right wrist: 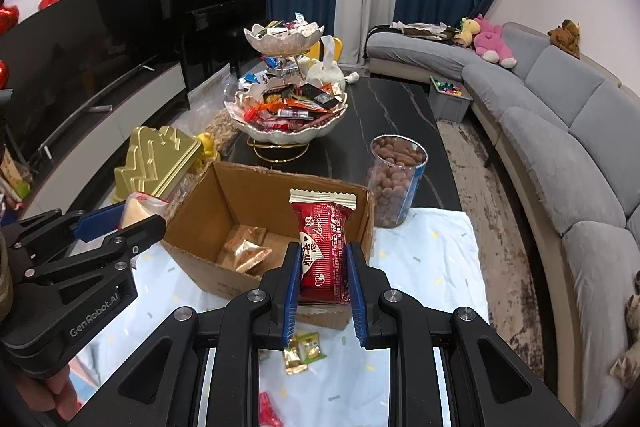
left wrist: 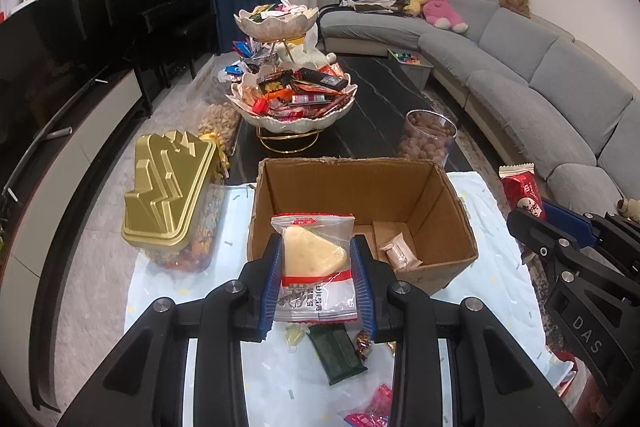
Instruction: Organize snacks
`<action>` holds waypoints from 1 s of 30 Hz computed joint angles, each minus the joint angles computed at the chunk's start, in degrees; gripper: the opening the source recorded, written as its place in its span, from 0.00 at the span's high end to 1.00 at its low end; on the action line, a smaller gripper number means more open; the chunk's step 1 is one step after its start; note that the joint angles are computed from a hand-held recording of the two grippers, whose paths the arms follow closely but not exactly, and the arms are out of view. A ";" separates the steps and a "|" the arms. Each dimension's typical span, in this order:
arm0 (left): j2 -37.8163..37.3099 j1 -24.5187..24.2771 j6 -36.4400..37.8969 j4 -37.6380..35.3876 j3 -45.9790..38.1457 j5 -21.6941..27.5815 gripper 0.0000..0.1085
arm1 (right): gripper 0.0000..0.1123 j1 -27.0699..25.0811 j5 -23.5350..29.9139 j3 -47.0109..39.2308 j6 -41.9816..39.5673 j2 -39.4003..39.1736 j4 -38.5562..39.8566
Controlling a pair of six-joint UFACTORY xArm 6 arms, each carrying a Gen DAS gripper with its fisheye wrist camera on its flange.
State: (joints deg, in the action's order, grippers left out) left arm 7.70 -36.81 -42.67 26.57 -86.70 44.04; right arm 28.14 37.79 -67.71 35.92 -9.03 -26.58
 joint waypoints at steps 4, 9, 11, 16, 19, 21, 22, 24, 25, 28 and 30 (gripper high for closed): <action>1.00 0.56 0.82 -0.77 -0.98 -0.62 0.69 | 0.79 -0.39 -0.39 -0.48 -0.42 0.66 0.32; 2.70 1.05 1.59 -1.21 -2.80 -0.65 0.69 | 0.79 -0.59 -0.40 -1.41 -0.65 1.60 0.53; 3.55 1.35 2.20 -1.71 -3.70 -0.66 0.69 | 0.79 -0.61 -0.44 -1.37 -0.70 1.57 0.51; 5.32 1.97 3.20 -2.08 -5.58 -0.75 0.69 | 0.79 -0.89 -0.54 -1.98 -1.24 2.31 0.91; 6.22 2.29 3.72 -2.42 -6.41 -0.87 0.69 | 0.79 -1.24 -0.59 -2.75 -1.89 3.29 1.40; 7.22 2.58 4.31 -2.81 -7.32 -0.88 0.69 | 0.79 -1.53 -0.56 -3.64 -2.52 4.28 1.92; 7.50 2.70 4.49 -2.97 -7.54 -0.91 0.69 | 0.79 -1.64 -0.61 -3.91 -2.77 4.67 2.14; 8.37 3.08 5.06 -3.63 -8.19 -0.97 0.69 | 0.79 -1.76 -0.69 -4.23 -3.09 5.31 2.37; 8.79 3.26 5.40 -4.02 -8.47 -1.04 0.69 | 0.79 -1.83 -0.69 -4.66 -3.30 5.85 2.50; 9.88 3.57 6.00 -4.68 -9.28 -1.07 0.69 | 0.79 -2.10 -0.70 -5.83 -4.03 7.19 3.01; 10.63 3.86 6.46 -5.30 -9.84 -1.12 0.69 | 0.79 -2.26 -0.68 -6.65 -4.45 8.11 3.31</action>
State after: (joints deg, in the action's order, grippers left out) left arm 18.33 -32.96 -36.21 21.27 -96.53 42.92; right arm 25.89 37.11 -74.36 31.47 -0.92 -23.27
